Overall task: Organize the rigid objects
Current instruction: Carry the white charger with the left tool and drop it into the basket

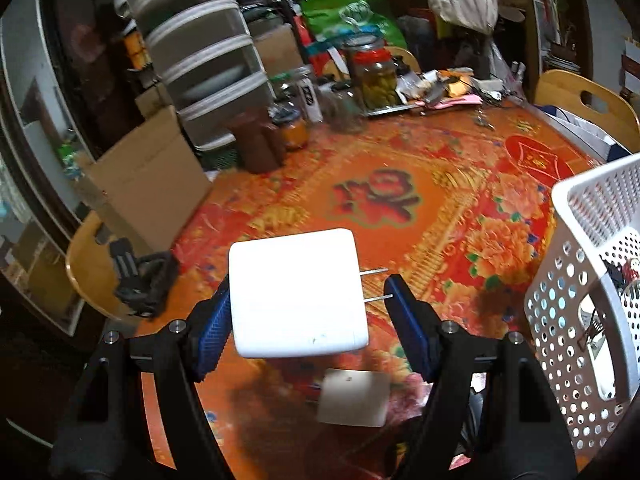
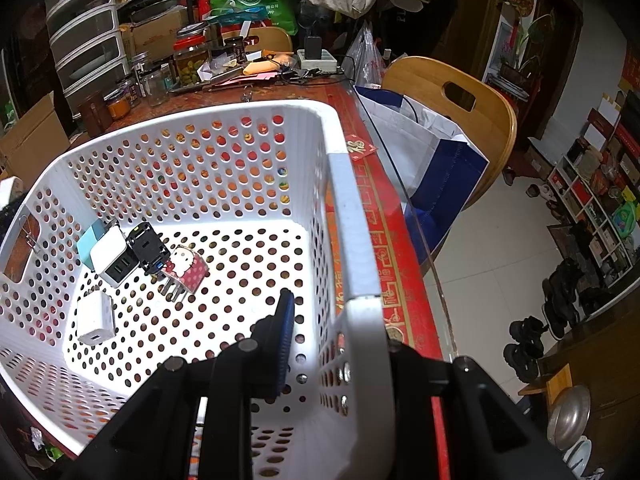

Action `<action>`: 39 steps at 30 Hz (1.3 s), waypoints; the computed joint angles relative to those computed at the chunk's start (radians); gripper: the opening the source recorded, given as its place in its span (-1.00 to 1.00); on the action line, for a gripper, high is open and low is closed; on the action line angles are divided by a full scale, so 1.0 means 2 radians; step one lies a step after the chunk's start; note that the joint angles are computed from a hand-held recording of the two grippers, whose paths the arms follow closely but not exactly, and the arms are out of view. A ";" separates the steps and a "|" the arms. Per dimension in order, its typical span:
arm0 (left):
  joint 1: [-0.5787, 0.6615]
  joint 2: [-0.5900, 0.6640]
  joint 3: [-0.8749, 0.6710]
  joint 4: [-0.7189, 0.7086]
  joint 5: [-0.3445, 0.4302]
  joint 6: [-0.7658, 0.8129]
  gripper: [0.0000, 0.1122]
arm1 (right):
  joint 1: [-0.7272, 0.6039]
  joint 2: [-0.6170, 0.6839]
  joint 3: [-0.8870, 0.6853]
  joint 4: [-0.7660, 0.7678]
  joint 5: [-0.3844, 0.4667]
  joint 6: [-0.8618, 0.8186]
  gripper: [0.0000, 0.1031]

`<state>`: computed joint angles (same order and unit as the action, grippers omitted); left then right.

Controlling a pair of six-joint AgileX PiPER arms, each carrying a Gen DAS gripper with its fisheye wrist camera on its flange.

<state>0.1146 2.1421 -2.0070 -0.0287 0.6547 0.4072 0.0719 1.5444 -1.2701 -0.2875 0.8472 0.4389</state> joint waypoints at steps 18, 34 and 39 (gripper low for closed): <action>-0.001 -0.099 0.061 -0.017 -0.008 0.026 0.26 | 0.001 -0.004 0.007 0.004 -0.009 -0.006 -0.52; -0.077 -0.196 0.138 -0.053 0.023 0.065 0.26 | 0.001 -0.004 0.008 0.003 -0.010 -0.005 -0.52; -0.129 -0.202 0.144 -0.047 0.057 0.063 0.26 | 0.001 -0.004 0.008 0.003 -0.010 -0.005 -0.52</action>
<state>-0.1437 1.7383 -1.7195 -0.1220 0.7687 0.5327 0.0733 1.5362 -1.2533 -0.2806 0.8275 0.4291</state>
